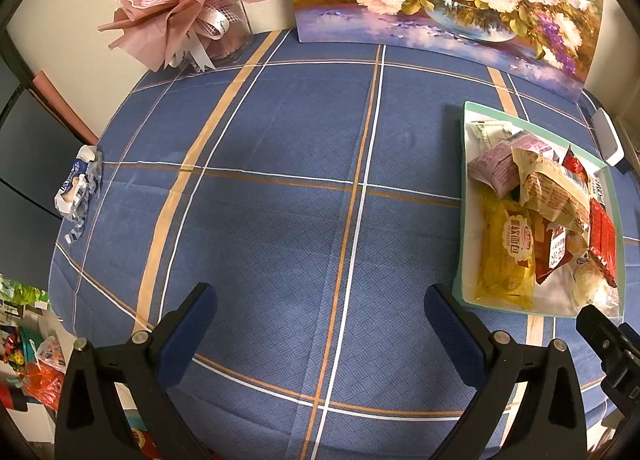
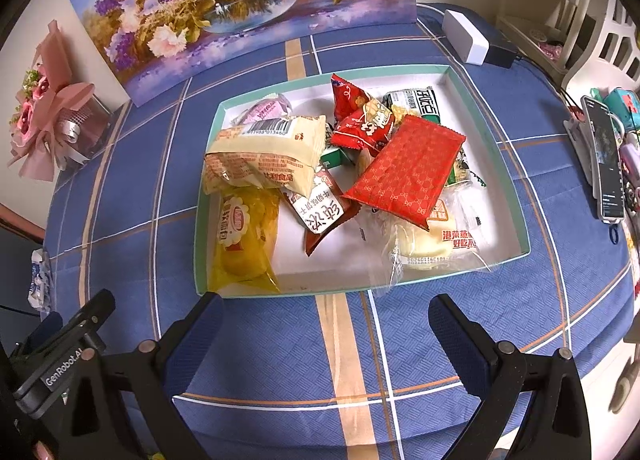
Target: Organize snacks
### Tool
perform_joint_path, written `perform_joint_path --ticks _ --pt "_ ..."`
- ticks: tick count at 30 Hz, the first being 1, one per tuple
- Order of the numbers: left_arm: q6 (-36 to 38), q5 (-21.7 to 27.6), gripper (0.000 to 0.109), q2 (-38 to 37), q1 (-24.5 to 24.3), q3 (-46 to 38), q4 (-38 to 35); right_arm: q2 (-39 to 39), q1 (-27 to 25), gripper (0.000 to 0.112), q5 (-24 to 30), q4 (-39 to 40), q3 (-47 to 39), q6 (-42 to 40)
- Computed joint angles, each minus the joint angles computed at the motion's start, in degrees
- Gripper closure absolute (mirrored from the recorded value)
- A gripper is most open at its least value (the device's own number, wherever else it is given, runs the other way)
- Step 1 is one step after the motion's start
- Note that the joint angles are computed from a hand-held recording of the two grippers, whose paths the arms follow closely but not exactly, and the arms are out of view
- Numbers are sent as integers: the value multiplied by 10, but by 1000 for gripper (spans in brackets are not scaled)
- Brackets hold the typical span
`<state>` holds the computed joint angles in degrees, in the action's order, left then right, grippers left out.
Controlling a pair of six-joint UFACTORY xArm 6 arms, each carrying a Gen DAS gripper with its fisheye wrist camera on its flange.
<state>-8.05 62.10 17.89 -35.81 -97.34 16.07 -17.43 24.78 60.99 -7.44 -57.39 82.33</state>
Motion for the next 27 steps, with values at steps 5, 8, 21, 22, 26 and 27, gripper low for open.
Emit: perform_joint_path --ticks 5,8,21,22,26,27 --pt "-2 0 6 1 0 -1 0 0 -1 9 0 2 0 -2" --pt "-6 2 6 2 0 -2 1 0 -1 9 0 1 0 -2" --pt "-2 2 6 2 -1 -1 1 1 -1 9 -1 4 1 -4" --pt "-3 2 6 2 -1 -1 1 1 -1 9 -1 4 1 -4" --pt "-3 2 6 2 -1 -1 1 1 0 9 -1 5 3 -3" --pt "-3 2 6 2 -1 -1 1 1 0 9 -1 5 4 -3"
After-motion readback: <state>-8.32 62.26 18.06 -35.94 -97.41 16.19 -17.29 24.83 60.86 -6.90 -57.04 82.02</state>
